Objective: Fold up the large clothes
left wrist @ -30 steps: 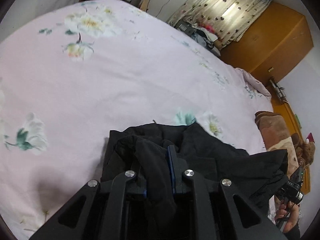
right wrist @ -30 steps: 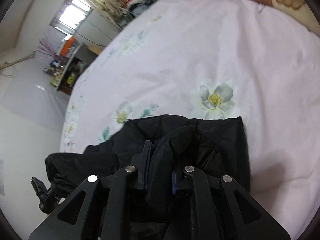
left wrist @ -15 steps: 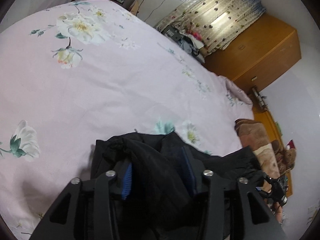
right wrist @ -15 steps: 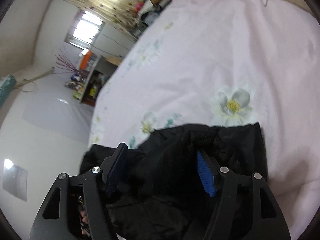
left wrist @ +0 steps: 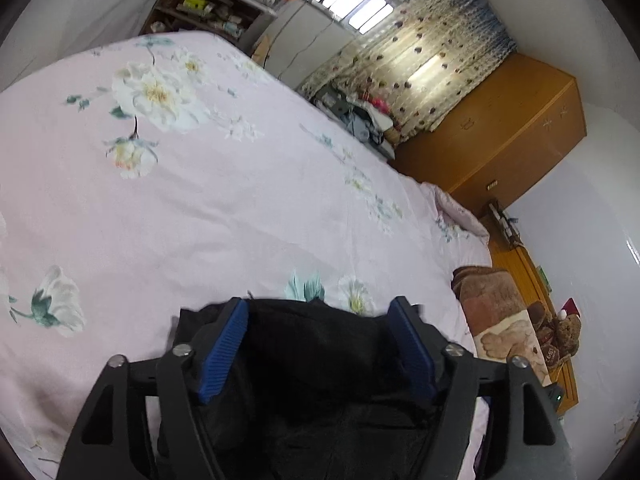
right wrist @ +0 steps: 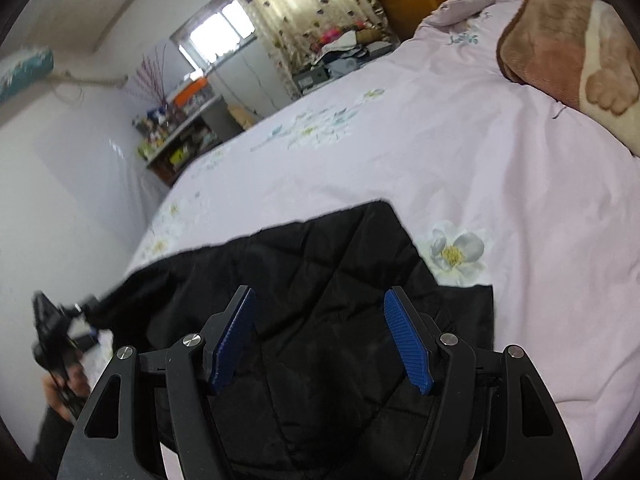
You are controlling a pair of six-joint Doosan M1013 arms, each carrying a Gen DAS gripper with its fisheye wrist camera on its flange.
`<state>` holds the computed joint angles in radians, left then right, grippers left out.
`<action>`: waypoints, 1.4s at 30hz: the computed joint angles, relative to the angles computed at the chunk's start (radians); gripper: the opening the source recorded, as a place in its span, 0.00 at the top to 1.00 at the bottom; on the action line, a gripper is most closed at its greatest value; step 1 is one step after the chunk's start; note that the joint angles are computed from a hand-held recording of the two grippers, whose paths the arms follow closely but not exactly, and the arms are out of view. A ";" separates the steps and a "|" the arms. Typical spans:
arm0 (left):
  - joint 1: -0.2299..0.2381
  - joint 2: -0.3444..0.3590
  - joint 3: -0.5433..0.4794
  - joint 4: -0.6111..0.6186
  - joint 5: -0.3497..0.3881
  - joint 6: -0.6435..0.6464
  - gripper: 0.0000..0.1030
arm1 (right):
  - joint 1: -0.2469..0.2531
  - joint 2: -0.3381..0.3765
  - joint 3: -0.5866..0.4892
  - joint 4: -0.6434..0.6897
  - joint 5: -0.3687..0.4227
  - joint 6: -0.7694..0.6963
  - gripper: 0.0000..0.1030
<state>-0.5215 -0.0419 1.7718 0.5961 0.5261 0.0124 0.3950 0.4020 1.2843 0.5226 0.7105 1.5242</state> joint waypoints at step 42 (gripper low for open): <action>-0.022 0.287 -0.213 0.035 0.360 0.473 0.23 | 0.102 0.172 -0.180 -0.617 0.092 0.324 0.35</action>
